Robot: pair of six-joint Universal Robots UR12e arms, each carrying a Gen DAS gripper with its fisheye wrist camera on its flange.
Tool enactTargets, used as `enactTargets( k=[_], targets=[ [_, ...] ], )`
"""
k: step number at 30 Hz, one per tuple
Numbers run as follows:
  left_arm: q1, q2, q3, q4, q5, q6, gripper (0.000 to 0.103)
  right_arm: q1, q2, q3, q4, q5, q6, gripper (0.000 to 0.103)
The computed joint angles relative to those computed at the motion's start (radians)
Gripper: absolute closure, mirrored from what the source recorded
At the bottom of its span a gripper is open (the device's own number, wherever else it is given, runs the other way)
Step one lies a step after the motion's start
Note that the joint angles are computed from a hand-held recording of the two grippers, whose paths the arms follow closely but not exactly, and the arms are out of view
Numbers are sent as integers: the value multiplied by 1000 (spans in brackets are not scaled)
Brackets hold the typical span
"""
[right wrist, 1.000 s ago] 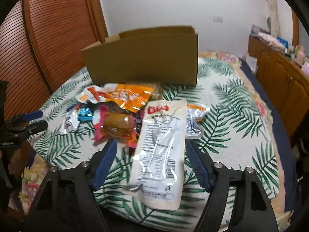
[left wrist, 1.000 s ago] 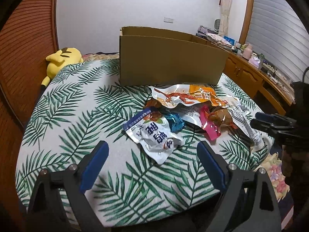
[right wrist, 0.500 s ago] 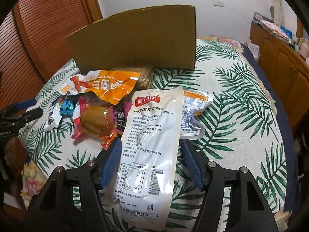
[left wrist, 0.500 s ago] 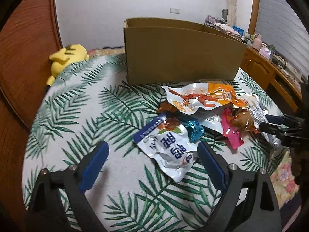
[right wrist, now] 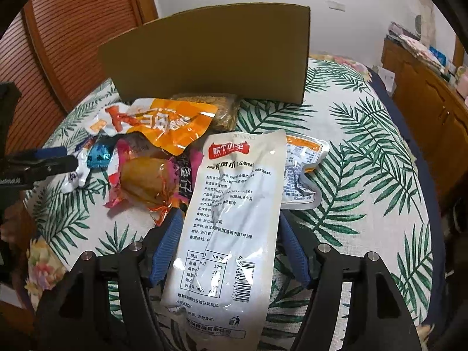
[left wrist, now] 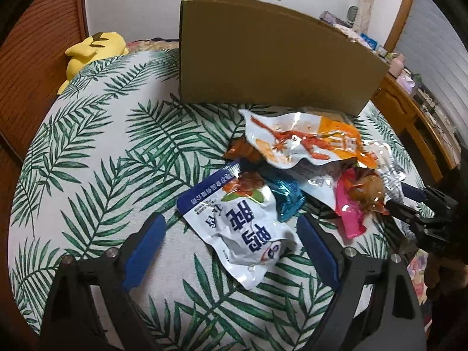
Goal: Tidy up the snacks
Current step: 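Lower the right tool onto the white pouch while the left tool approaches the white-blue packet, then close the right tool on the white pouch while the left tool grasps the white-blue packet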
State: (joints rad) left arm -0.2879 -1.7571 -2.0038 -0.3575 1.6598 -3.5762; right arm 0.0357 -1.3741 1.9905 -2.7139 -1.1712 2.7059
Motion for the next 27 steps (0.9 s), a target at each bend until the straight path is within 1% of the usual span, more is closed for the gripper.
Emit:
enactTargets(
  k=[2,5,7,9,10,11,12,17,20,23,25,27],
  targets=[
    [6,-1,-2,-12,-22,-12,16,0,0,-2,6,0,-3,34],
    [5,-1,-7,-1,-15,-8,17,-1,2,-2,6,4,-4,33],
    [4,1,-10,4,-13,-9,22,0,2,-1,0,1,-3,33],
    [4,4,-13,6,-4,1,33,2,3,0,-5,-4,-5,33],
    [6,8,-17,7,-7,8,37,2,3,1,-6,-4,-5,33],
    [11,14,-25,14,-18,19,43,2,3,1,-6,-4,-6,33],
    [13,18,-30,17,-21,25,47,2,3,1,-7,-3,-7,33],
    [20,36,-47,6,-11,34,46,3,3,4,-18,-7,-7,33],
    [21,34,-41,-5,-12,28,43,4,3,7,-25,-9,-5,33],
    [14,27,-33,-8,-6,30,44,4,4,8,-28,-12,-9,33],
    [5,20,-28,-3,16,48,49,5,4,8,-28,-14,-12,32],
    [-3,15,-29,16,21,83,54,5,4,6,-21,-14,-16,32]
  ],
)
